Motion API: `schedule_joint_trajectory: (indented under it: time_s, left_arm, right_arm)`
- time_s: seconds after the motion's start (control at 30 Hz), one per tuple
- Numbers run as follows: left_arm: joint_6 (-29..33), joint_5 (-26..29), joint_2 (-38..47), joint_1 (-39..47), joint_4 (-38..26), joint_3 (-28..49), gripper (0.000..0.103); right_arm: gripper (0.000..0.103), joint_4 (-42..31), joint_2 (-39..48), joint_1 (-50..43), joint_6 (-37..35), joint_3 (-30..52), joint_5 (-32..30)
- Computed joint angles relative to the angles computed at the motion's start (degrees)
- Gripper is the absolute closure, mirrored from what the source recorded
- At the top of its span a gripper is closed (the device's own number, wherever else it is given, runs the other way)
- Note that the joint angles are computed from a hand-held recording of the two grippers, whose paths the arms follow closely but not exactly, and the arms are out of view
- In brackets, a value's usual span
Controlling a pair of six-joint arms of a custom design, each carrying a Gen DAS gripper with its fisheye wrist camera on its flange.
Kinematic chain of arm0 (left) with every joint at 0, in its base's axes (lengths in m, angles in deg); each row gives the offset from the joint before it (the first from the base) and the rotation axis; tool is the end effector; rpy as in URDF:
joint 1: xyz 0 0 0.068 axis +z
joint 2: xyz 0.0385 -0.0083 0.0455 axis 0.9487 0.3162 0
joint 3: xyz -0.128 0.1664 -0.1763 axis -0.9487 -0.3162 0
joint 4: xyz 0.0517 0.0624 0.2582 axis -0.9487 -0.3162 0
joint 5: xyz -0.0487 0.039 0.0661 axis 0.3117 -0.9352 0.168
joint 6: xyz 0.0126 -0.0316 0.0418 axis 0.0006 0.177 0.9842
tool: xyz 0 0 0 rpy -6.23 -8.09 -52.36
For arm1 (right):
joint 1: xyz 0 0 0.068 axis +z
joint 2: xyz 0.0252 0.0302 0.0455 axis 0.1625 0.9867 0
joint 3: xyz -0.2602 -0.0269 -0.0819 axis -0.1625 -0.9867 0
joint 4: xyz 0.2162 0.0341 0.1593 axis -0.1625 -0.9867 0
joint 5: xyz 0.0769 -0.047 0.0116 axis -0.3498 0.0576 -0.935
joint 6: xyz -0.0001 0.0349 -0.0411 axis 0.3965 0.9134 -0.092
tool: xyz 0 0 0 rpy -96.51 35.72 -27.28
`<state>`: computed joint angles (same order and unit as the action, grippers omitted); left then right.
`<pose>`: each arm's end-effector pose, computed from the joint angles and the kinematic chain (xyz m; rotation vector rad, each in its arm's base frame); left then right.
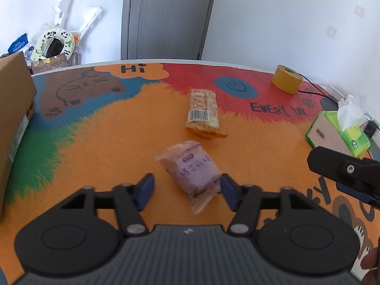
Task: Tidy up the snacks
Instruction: 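Move both open grippers back over the pink packet and biscuit bar, then grasp the pink packet with the left gripper while the right grasps the biscuit bar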
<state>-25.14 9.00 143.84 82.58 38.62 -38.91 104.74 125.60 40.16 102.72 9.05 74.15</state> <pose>0.1819 0.0317 0.0364 -0.2996 2.3237 -0.0756 0.2078 0.1245 0.0503 -0.0527 2.2033 0.6108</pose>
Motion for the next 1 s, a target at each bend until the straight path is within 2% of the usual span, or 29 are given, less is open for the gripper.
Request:
schedule_joint_trajectory:
  time_s: [0.03, 0.07, 0.13, 0.23, 0.4, 0.53, 0.7, 0.83, 1.0]
  left_arm:
    - [0.2, 1.4, 0.0, 1.2, -0.3, 0.2, 0.06]
    - [0.3, 2.3, -0.9, 2.1, -1.8, 0.5, 0.062]
    - [1.1, 4.0, -2.1, 3.8, -4.2, 1.2, 0.062]
    - [2.4, 5.4, -3.1, 6.0, -4.2, 0.8, 0.062]
    - [5.3, 4.4, -7.8, 7.8, -8.7, 0.5, 0.055]
    - [7.2, 2.5, -9.5, 9.2, -9.7, 0.2, 0.047]
    - [8.1, 1.2, -11.0, 12.0, -12.9, 1.1, 0.047]
    - [7.9, 6.8, -13.5, 15.6, -14.8, 1.0, 0.047]
    - [7.5, 6.2, -13.3, 12.3, -12.5, 0.7, 0.043]
  right_arm:
    - [0.0, -0.1, 0.3, 0.2, 0.1, 0.3, 0.0]
    - [0.0, -0.4, 0.5, 0.6, 0.2, 0.7, 0.1]
    - [0.0, -1.1, 0.6, 1.4, 0.3, 1.4, 0.5]
    - [0.0, -1.8, 0.5, 1.9, 0.3, 2.1, 0.8]
    - [0.0, -2.2, 1.2, 2.3, 1.3, 3.2, 0.8]
    - [0.0, -1.8, 2.6, 2.7, 1.6, 3.9, 0.6]
    - [0.0, -1.9, 2.7, 3.9, 2.0, 4.1, 0.9]
    - [0.0, -2.1, 2.8, 4.0, 2.3, 4.6, 0.6]
    - [0.0, -1.9, 2.6, 3.7, 2.8, 4.3, 0.7]
